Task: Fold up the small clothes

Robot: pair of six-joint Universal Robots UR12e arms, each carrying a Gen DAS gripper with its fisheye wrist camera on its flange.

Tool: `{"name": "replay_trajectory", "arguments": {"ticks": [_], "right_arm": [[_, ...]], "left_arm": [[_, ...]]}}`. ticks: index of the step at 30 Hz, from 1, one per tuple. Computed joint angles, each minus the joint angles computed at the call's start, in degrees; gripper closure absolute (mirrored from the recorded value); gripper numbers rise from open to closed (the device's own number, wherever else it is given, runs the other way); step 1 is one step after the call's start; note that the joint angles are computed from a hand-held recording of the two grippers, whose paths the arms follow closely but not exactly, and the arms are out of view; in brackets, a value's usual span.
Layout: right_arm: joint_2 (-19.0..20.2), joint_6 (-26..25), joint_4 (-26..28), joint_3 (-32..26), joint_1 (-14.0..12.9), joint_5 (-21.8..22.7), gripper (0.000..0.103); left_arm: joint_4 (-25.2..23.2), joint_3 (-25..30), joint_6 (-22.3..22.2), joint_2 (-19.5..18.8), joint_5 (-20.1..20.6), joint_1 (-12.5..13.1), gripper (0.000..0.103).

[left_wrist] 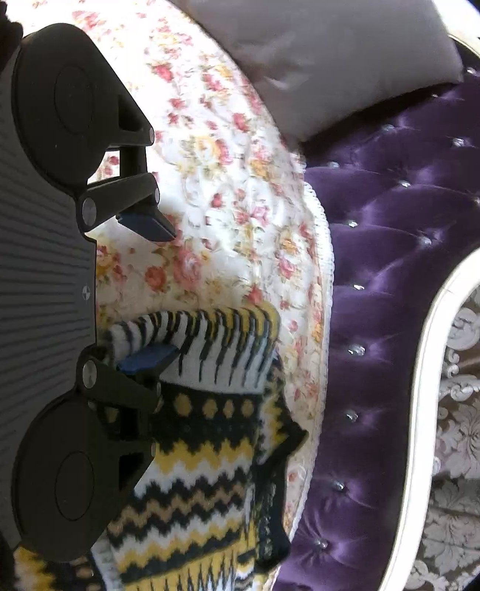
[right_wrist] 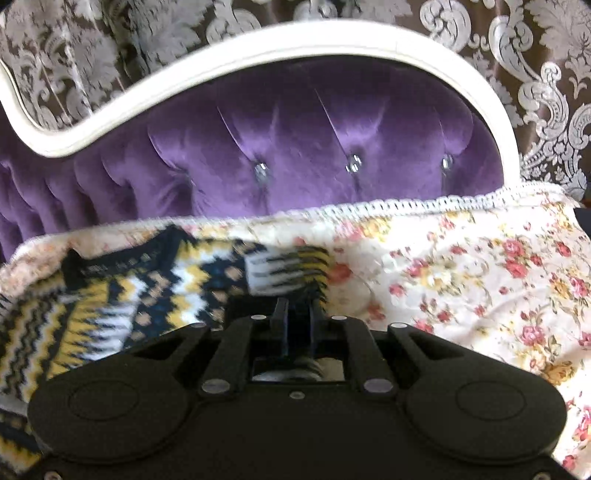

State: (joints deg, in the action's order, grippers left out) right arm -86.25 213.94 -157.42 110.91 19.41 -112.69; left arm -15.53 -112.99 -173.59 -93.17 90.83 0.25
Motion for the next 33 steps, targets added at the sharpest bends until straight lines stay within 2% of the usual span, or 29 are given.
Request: {"name": "replay_trajectory", "arguments": {"ticks": [2,5,8,10,12,14,16,19,21,22,25,26,27,29,31,33], "right_arm": [[0.2,-0.2,0.1,0.2,-0.1,0.3,0.085],[0.3,-0.8,0.5,0.2,0.2,-0.3,0.082],[0.0,-0.6,1.3,0.2,0.2,-0.9,0.075],[-0.2,0.3,1.7,0.2,0.4,-2.1,0.063],[-0.3,1.4,1.0,0.3,1.2,-5.0,0.061],[-0.3,1.7,-1.2,0.7,2.3,-7.7,0.052],[0.1,1.2,-4.3,1.0,3.3,-9.7,0.02],[1.5,-1.5,-7.3,0.2,4.9,-11.9,0.02],[2.8,-4.1,-8.5,-0.7,5.7,-11.7,0.018],[3.2,-5.4,-8.3,-1.3,5.8,-10.9,0.014],[4.7,-7.6,-6.5,-2.5,6.0,-10.0,0.013],[5.0,-7.4,-5.1,-2.9,5.9,-9.8,0.013],[5.2,-6.6,-3.9,-3.1,5.7,-9.5,0.013],[5.1,-4.6,-2.4,-2.6,5.3,-9.4,0.012],[4.8,-2.5,-3.1,-1.5,4.9,-8.6,0.008],[3.7,1.1,-3.0,-0.6,3.3,-4.6,0.005]], "left_arm": [[-0.3,0.0,-1.8,0.0,-0.1,0.5,0.032],[-1.2,0.0,-2.8,0.3,-1.3,1.1,0.032],[-0.9,0.0,-3.4,0.5,-2.1,1.4,0.032],[-0.3,-0.1,-4.8,0.8,-3.8,1.9,0.033],[-0.3,-0.3,-5.7,1.2,-6.1,2.5,0.033],[-1.0,0.0,-4.7,1.2,-6.0,2.2,0.032],[0.0,-0.1,-2.4,1.0,-4.2,1.2,0.031],[2.2,-0.4,-0.6,0.7,-2.9,0.1,0.03],[2.6,-0.4,0.6,0.6,-3.6,-0.2,0.021],[2.5,-0.4,1.5,0.4,-3.5,-0.3,0.018],[0.4,-0.1,2.7,-0.2,-2.3,-0.5,0.01],[0.7,-0.3,1.6,-0.4,-3.1,0.0,0.001],[0.3,-0.2,0.4,-0.5,-3.6,0.4,0.0],[-0.9,-0.2,-2.1,-0.4,-6.9,1.7,0.0],[-0.6,-0.3,-1.8,-0.4,-6.9,1.7,0.0],[0.2,-0.6,-1.9,-0.4,-6.6,1.6,0.0]]}}
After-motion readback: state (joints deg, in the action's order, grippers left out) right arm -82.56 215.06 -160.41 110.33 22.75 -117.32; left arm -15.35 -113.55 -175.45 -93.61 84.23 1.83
